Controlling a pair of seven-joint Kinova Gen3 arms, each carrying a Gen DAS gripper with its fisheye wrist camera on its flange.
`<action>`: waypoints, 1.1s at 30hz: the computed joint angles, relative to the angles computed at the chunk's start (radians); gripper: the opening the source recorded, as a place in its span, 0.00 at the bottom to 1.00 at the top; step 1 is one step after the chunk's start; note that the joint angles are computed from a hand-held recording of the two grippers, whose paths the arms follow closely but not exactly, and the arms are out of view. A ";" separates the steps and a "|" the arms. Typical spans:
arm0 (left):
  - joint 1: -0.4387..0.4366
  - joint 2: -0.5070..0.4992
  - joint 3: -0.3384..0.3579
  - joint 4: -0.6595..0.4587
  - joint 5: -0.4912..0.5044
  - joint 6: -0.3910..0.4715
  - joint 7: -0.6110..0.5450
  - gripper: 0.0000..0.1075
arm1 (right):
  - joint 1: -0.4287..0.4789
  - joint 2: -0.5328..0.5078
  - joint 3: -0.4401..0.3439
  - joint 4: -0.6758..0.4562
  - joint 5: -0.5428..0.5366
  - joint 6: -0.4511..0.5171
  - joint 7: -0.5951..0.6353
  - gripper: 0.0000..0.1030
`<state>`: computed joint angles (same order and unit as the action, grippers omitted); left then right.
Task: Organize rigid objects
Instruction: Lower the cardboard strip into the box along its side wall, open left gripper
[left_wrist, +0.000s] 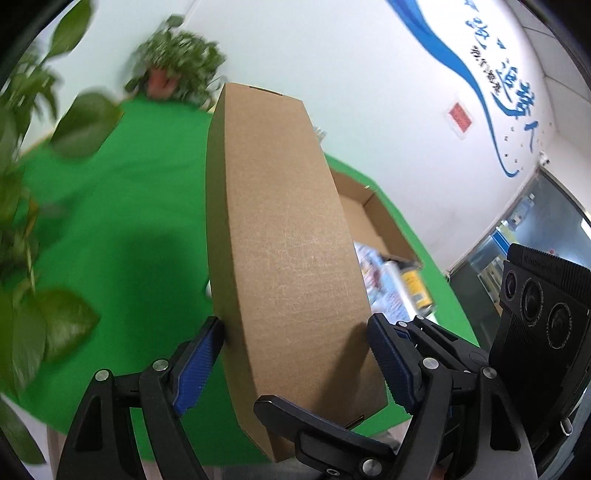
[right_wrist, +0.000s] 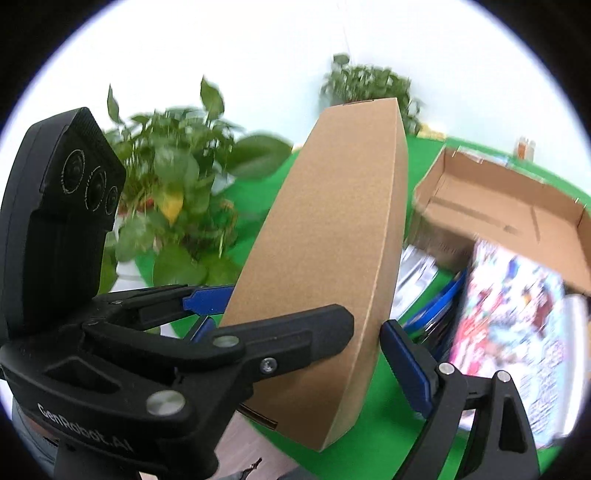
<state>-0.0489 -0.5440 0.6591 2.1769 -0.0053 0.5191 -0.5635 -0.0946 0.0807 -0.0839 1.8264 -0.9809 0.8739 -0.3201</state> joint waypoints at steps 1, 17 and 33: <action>-0.014 0.013 0.013 -0.026 -0.013 0.006 -0.005 0.72 | 0.009 -0.004 0.001 -0.014 -0.006 0.003 0.000 0.87; 0.031 0.517 -0.016 -0.616 -0.367 0.187 -0.166 0.72 | 0.120 0.170 -0.096 -0.357 0.063 -0.020 -0.204 0.86; 0.221 0.998 -0.253 -1.105 -0.381 0.401 -0.301 0.72 | 0.032 0.642 -0.086 -1.069 0.316 0.412 -0.659 0.85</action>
